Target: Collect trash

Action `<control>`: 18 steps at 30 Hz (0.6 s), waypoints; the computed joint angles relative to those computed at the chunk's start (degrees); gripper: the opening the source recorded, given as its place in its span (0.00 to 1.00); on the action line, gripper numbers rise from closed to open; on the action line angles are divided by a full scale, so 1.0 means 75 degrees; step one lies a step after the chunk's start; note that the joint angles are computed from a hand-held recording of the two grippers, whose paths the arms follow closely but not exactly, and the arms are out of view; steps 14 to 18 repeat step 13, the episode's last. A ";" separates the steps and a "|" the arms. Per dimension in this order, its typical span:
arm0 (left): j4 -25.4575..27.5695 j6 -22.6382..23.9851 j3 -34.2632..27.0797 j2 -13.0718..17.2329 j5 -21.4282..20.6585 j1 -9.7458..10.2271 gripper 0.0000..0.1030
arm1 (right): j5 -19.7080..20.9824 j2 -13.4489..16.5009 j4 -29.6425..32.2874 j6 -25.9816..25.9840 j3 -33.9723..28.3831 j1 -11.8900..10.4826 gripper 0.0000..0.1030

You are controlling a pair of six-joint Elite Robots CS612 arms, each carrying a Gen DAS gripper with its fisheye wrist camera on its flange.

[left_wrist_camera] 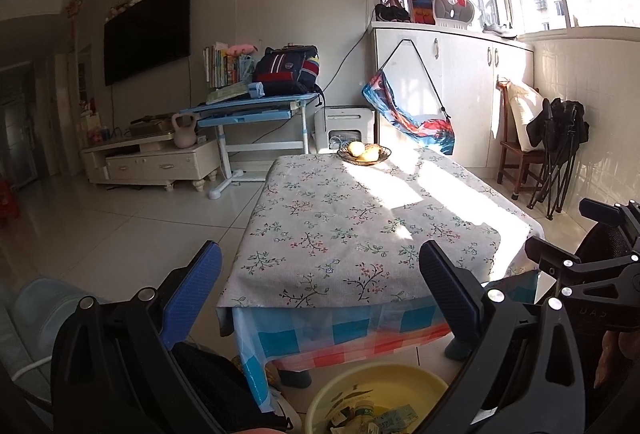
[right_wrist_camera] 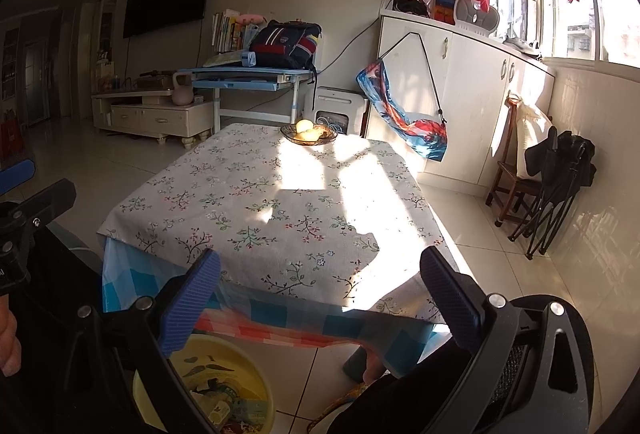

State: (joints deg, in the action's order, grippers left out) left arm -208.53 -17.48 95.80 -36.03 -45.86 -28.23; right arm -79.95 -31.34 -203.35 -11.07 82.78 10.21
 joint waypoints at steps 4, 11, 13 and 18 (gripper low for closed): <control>0.0340 0.0119 -0.0075 0.0029 0.0150 -0.0014 0.93 | 0.0045 -0.0002 0.0056 0.0140 -0.0009 -0.0029 0.93; 0.0808 0.0049 -0.0103 -0.0014 -0.0066 0.0020 0.93 | 0.0060 0.0000 0.0025 0.0196 -0.0015 -0.0029 0.93; 0.0816 0.0028 -0.0105 -0.0008 -0.0046 0.0006 0.93 | 0.0062 0.0001 0.0025 0.0204 -0.0016 -0.0030 0.93; 0.0816 0.0028 -0.0105 -0.0008 -0.0046 0.0006 0.93 | 0.0062 0.0001 0.0025 0.0204 -0.0016 -0.0030 0.93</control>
